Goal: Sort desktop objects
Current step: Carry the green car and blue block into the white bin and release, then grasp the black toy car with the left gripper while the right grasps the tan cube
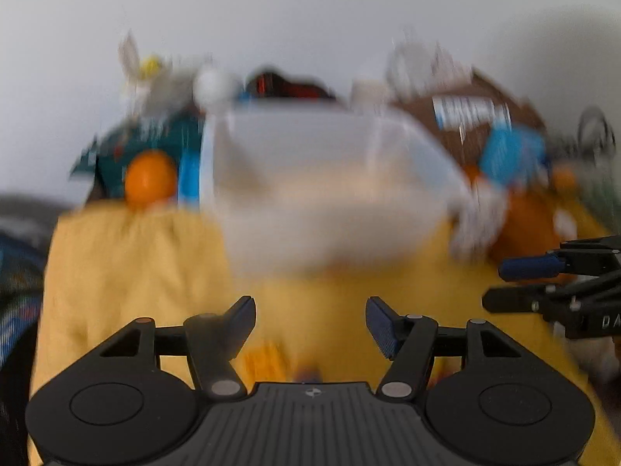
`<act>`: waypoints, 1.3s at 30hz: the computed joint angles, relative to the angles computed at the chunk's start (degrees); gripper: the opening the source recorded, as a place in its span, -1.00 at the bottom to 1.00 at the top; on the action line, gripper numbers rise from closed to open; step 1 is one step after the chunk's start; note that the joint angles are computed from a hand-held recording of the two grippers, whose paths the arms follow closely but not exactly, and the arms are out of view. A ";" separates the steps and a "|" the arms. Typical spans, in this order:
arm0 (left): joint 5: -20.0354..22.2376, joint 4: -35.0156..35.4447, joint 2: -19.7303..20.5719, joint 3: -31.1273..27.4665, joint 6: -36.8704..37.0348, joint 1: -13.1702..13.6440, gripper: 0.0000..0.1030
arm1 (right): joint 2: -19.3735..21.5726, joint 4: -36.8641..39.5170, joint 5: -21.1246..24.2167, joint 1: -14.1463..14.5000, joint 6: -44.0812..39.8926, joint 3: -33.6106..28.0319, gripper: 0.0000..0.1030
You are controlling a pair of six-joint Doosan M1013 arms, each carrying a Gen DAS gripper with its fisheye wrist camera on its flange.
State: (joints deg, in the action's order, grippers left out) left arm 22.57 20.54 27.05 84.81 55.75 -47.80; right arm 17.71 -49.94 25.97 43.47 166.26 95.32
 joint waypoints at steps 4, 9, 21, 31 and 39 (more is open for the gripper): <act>0.55 0.14 -0.87 5.42 -2.14 -1.84 0.28 | 0.62 5.90 0.67 3.12 -2.95 4.79 0.09; 1.27 2.21 -0.23 6.45 -4.15 -3.23 0.15 | 2.93 0.40 7.94 5.26 6.33 5.28 0.05; 0.85 -3.53 2.94 2.00 2.16 -2.97 0.00 | 5.68 0.96 8.27 3.85 0.40 2.56 -0.20; -1.74 3.62 3.03 2.46 -4.57 -3.22 0.02 | 5.89 1.16 5.32 3.44 -4.48 2.62 -0.21; 2.92 -6.72 3.72 0.82 6.07 -3.26 0.18 | 4.49 0.75 4.24 3.16 -1.30 4.37 -0.36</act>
State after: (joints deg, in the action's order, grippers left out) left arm 25.49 13.82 30.78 85.64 61.82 -51.07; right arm 22.19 -49.20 30.21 46.63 164.96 99.69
